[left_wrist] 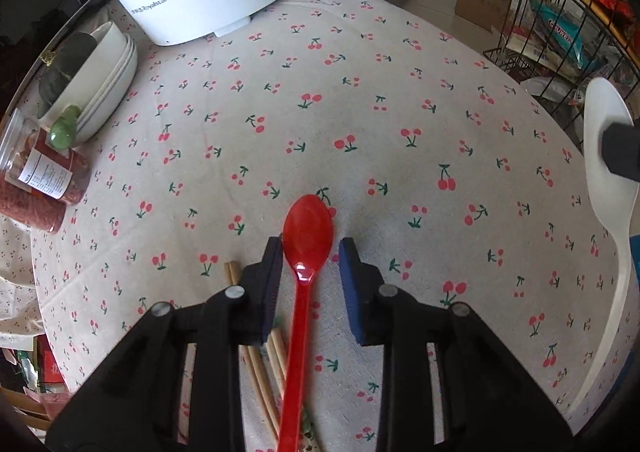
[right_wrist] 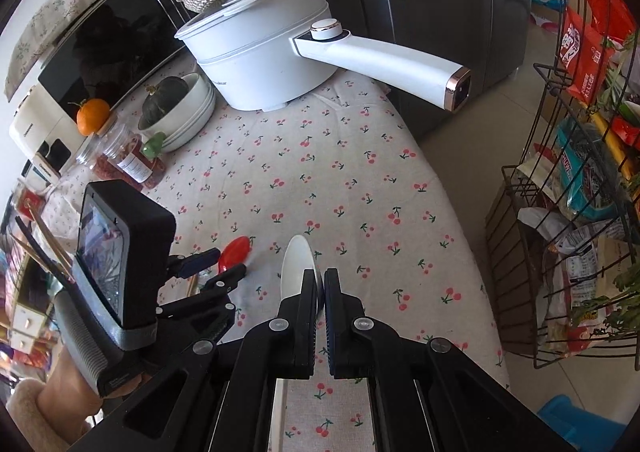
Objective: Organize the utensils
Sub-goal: 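Grasp the white spoon with the right tool while the left tool grasps the red spoon, then lift both spoons and carry them toward the pink caddy with both tools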
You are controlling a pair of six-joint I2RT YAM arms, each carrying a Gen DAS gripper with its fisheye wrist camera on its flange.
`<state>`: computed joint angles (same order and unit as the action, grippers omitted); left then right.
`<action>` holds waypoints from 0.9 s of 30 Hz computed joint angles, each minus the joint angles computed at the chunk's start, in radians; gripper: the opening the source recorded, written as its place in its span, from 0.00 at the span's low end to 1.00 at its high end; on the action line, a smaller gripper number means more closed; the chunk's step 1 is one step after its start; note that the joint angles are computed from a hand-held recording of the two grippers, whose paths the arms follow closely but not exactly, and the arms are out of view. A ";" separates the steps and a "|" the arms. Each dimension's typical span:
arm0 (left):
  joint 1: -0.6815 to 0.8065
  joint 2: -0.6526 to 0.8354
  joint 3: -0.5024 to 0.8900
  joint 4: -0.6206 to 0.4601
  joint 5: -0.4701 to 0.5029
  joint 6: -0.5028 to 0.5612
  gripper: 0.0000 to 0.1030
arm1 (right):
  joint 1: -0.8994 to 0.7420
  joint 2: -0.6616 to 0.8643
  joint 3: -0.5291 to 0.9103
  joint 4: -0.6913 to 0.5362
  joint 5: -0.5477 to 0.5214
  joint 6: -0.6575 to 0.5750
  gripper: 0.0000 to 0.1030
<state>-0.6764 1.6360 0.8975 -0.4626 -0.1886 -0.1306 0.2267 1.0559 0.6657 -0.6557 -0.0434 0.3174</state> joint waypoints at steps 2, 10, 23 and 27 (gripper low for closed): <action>0.001 0.010 0.012 0.002 0.005 0.021 0.29 | 0.005 -0.001 0.001 -0.002 0.004 0.002 0.04; 0.015 -0.081 -0.067 0.047 0.032 -0.010 0.27 | 0.033 -0.037 0.005 -0.026 0.037 0.032 0.04; -0.127 -0.813 -0.245 -0.191 -0.058 -0.160 0.27 | 0.322 -0.245 0.091 -0.148 0.254 0.246 0.04; -0.150 -0.980 -0.216 -0.301 -0.101 -0.172 0.27 | 0.468 -0.270 0.138 -0.163 0.365 0.334 0.04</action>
